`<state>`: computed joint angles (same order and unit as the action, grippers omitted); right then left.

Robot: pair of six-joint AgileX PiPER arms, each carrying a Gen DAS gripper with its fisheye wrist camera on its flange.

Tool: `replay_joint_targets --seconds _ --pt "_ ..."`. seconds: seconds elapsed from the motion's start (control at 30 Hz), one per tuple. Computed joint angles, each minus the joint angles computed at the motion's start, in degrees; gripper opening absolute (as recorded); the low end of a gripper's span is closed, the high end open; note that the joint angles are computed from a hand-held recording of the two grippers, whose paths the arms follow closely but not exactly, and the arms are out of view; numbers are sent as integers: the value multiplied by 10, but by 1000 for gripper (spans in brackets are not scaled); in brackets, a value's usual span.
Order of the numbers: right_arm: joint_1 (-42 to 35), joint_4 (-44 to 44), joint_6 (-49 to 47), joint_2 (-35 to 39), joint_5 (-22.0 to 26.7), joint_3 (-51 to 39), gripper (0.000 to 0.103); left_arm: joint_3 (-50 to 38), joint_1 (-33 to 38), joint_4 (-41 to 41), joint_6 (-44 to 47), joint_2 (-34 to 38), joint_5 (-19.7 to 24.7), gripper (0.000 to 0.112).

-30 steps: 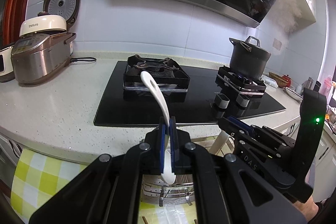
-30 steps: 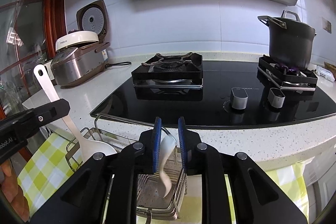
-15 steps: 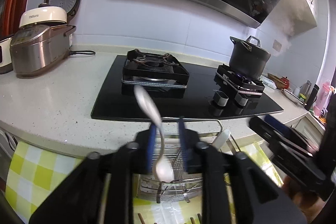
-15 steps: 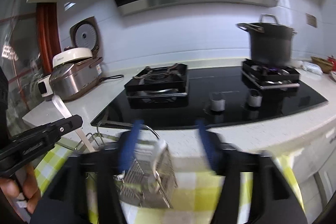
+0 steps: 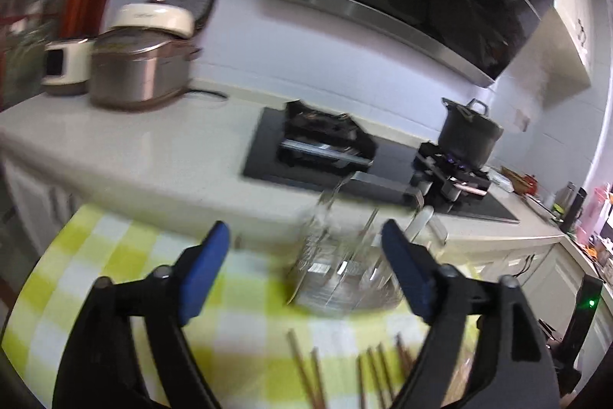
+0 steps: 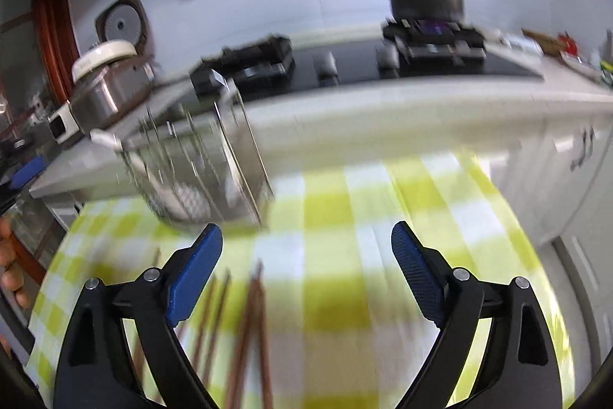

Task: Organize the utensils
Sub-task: 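Move the left gripper to a brown chopstick and grasp it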

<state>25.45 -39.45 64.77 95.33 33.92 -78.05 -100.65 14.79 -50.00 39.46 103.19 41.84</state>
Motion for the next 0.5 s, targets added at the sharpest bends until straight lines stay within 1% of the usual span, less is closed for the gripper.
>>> replay_joint_targets --seconds 0.03,0.07,0.13,0.2,0.27,0.3,0.33,0.37,0.4,0.47,0.5 --pt "5 10 -2 -7 4 20 84 48 17 -28 36 -23 11 84" --pt "8 32 -23 -12 5 35 84 78 27 -33 49 -36 17 86" --pt "15 48 -46 -18 10 54 84 132 38 -9 47 -59 21 87" --pt "34 41 -46 -21 19 70 84 159 40 31 30 -65 31 87" --pt "46 64 -70 -21 19 79 84 180 43 63 15 -63 54 86" --pt "50 80 -89 -17 25 77 84 183 46 66 13 -58 72 86" --pt "54 94 -104 -10 33 71 84 185 50 63 14 -51 96 82" --pt "57 98 -109 -7 38 71 84 186 51 61 16 -45 116 75" --pt "60 105 -114 0 47 68 84 186 47 66 13 -43 124 71" --pt "59 125 -132 7 49 67 84 187 36 75 14 -41 126 55" --pt "57 134 -139 9 50 66 84 190 27 81 13 -43 123 52"
